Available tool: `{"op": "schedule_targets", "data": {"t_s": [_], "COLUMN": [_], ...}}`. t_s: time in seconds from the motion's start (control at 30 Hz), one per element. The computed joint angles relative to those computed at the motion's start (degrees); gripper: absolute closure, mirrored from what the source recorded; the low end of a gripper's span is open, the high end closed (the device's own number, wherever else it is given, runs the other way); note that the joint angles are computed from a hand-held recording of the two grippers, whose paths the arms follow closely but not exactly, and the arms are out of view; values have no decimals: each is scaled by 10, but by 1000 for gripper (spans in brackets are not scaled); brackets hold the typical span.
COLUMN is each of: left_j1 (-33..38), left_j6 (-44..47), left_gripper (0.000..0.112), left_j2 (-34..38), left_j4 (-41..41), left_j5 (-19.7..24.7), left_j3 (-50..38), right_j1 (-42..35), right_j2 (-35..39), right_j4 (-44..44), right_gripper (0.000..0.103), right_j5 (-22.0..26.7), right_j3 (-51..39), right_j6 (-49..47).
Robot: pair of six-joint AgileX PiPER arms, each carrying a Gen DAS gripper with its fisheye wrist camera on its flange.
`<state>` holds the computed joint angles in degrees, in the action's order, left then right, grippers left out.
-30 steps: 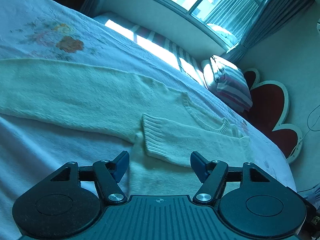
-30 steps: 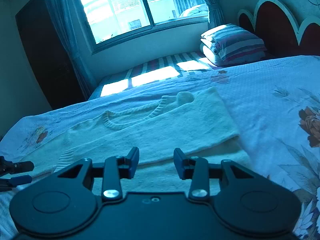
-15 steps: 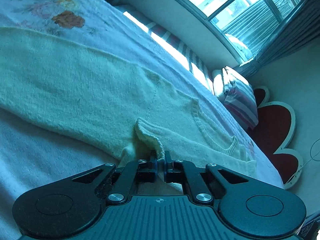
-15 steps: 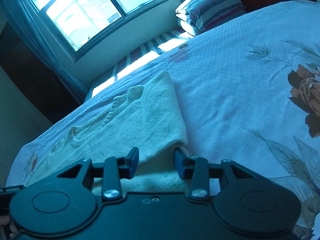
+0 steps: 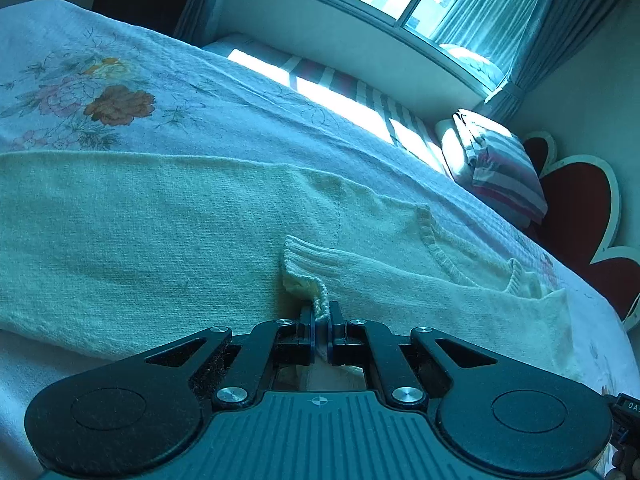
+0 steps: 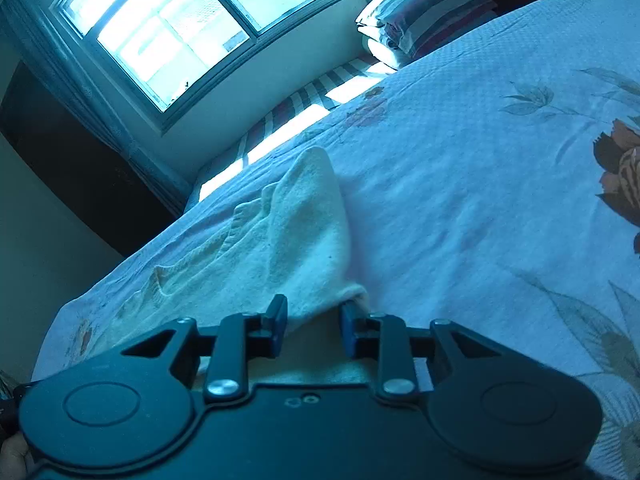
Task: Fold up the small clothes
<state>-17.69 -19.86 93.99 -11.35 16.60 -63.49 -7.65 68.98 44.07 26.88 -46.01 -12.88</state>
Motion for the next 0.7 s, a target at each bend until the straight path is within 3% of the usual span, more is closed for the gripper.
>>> {"op": "schedule_targets", "data": {"t_s": [0.03,0.13,0.2,0.33,0.37,0.53,0.63,0.7], "left_j1": [-1,1,3,9,9,-1,-8,-14], "left_j6": [0,13,25,80,80,7,-44,-93], "left_gripper": [108,108,108,108,108,108,108,108], "left_j2": [1,4,1,-1,-2,-10,-5,-2], "left_j4": [0,-18,-29,-78,-77,-17,31,83], "left_j5": [-2,-9,-14,-23,-29,-50,-52,-55], "left_j3": [-1,-1,5,14,17,30,29,27], "right_j1": [-12,-26,-9,9,11,-23,-40,-39], "right_j2": [7,5,-10,-78,-80,62,158,209], "right_j4": [-6,31,-12,-102,-108,-4,64,61], "right_gripper": [97,98,97,61,60,65,65,65], "right_j5": [9,4,-11,-24,-32,-46,-16,8], "right_j3": [-2,15,20,27,19,-85,-163,-207], "right_j6": [3,-24,22,64,52,-113,-195,-198]}}
